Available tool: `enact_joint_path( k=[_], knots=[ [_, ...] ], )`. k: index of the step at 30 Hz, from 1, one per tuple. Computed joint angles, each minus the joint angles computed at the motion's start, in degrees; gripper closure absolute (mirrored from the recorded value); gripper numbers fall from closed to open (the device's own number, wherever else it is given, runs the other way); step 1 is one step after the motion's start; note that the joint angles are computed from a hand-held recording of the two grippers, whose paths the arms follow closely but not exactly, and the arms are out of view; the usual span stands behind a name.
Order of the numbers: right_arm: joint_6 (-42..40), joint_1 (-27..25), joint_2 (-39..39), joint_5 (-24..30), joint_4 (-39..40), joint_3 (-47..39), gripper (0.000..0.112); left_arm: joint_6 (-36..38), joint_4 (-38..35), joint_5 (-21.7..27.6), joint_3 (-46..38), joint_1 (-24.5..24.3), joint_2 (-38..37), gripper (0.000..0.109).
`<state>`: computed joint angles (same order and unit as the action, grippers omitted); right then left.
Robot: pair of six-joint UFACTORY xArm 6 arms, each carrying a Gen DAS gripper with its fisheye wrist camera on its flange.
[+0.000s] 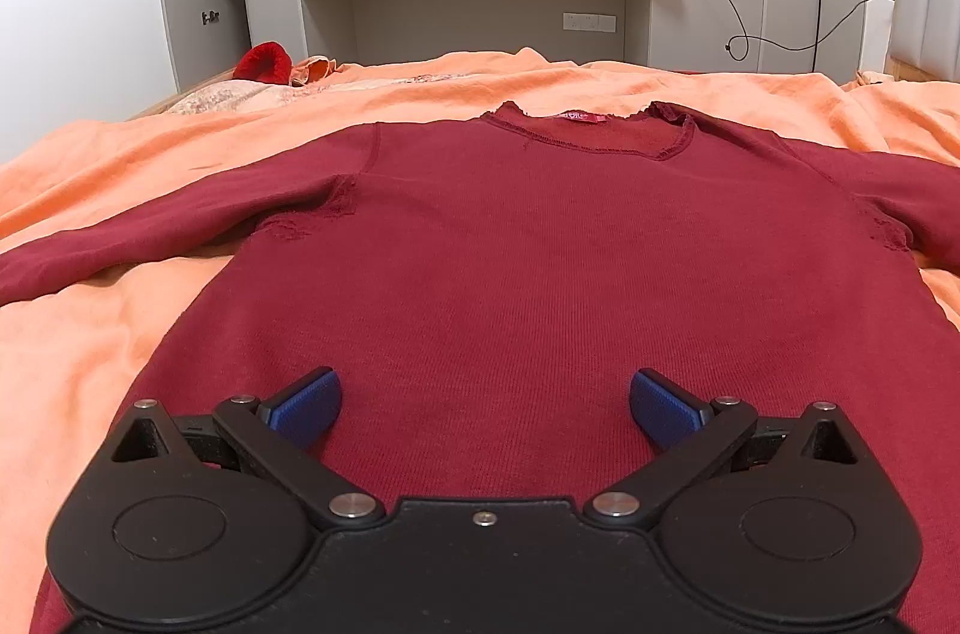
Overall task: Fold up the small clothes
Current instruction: 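Move the right tool toward the sweater sleeve cuff, then grasp the sleeve cuff with the right gripper and lift it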
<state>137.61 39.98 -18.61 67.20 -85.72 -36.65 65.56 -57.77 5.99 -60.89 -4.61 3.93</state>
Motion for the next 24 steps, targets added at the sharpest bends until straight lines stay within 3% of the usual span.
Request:
enact_joint_path(
  k=[10,14,21,24],
  knots=[
    [4.6,-0.6,-0.6,6.6,4.6,2.1,0.009,0.4,-0.4,0.0,0.0,0.0,0.0,0.006],
    [4.3,-2.3,0.5,6.9,6.8,1.1,0.009,0.5,-0.5,0.1,0.0,0.0,0.0,0.006],
    [12.8,-6.2,-2.6,3.7,0.8,5.4,0.009,0.9,-1.1,0.1,-0.2,0.0,0.2,0.006],
    [15.9,-7.7,-2.3,2.6,-1.6,5.9,0.023,1.0,-1.2,0.3,-0.2,0.1,0.1,0.006]
  ],
)
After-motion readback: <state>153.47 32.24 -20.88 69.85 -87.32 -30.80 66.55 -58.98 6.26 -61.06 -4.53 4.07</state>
